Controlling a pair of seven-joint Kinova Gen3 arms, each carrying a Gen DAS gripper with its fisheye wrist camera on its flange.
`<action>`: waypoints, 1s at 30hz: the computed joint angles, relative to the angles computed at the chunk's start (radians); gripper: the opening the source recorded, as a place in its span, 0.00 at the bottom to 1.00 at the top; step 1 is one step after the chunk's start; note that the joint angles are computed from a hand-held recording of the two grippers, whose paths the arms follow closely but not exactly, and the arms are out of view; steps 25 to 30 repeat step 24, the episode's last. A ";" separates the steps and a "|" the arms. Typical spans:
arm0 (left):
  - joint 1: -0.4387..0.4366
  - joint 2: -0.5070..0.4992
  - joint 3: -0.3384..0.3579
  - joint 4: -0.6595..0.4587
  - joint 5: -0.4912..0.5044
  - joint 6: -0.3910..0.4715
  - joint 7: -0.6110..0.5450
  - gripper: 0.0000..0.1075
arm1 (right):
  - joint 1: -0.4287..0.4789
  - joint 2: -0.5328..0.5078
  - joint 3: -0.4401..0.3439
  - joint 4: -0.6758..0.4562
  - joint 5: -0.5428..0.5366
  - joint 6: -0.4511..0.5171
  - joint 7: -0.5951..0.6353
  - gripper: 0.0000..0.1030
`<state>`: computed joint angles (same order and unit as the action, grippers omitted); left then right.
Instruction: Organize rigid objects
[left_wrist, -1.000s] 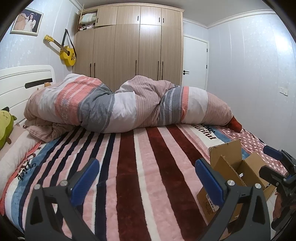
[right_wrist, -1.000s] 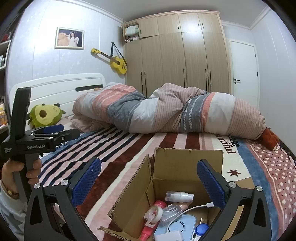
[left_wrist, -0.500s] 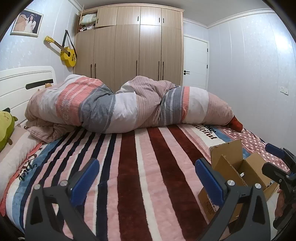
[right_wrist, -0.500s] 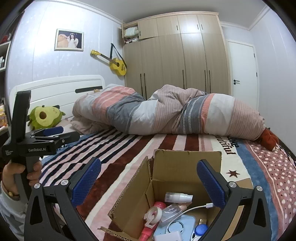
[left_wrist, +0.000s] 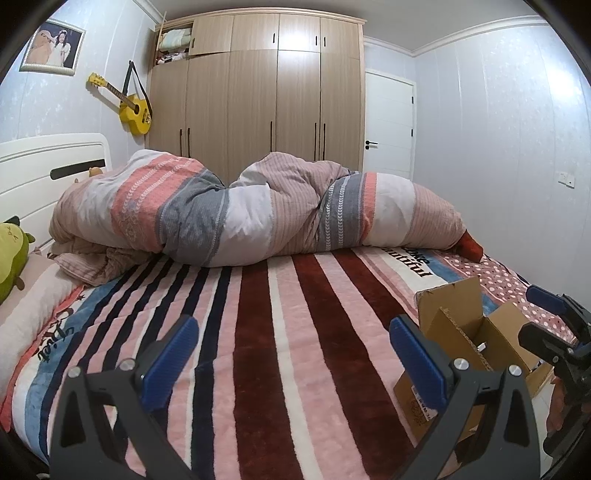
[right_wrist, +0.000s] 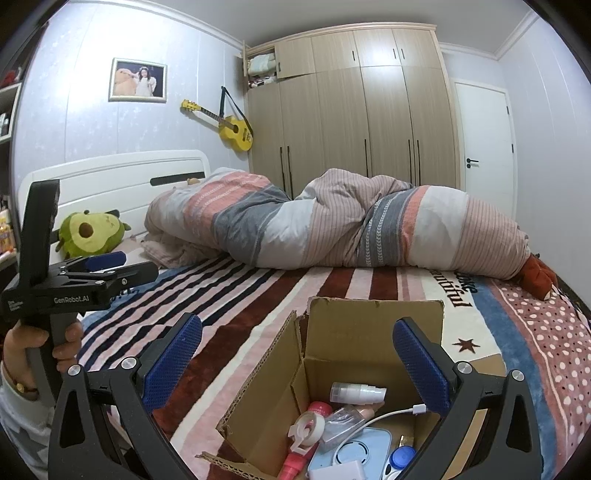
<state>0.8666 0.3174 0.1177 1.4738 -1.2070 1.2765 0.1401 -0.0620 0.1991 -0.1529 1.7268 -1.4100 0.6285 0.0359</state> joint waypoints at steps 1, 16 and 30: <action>0.000 0.000 0.001 -0.001 0.001 0.000 -0.002 0.95 | 0.000 -0.001 0.000 0.001 -0.003 -0.001 0.001 1.00; 0.000 0.000 0.001 0.001 -0.001 0.002 -0.003 0.95 | -0.002 -0.003 0.001 0.002 0.003 -0.004 -0.009 1.00; 0.000 0.000 0.002 0.003 -0.002 0.005 0.002 0.95 | -0.002 -0.003 0.001 0.003 0.000 -0.003 -0.006 1.00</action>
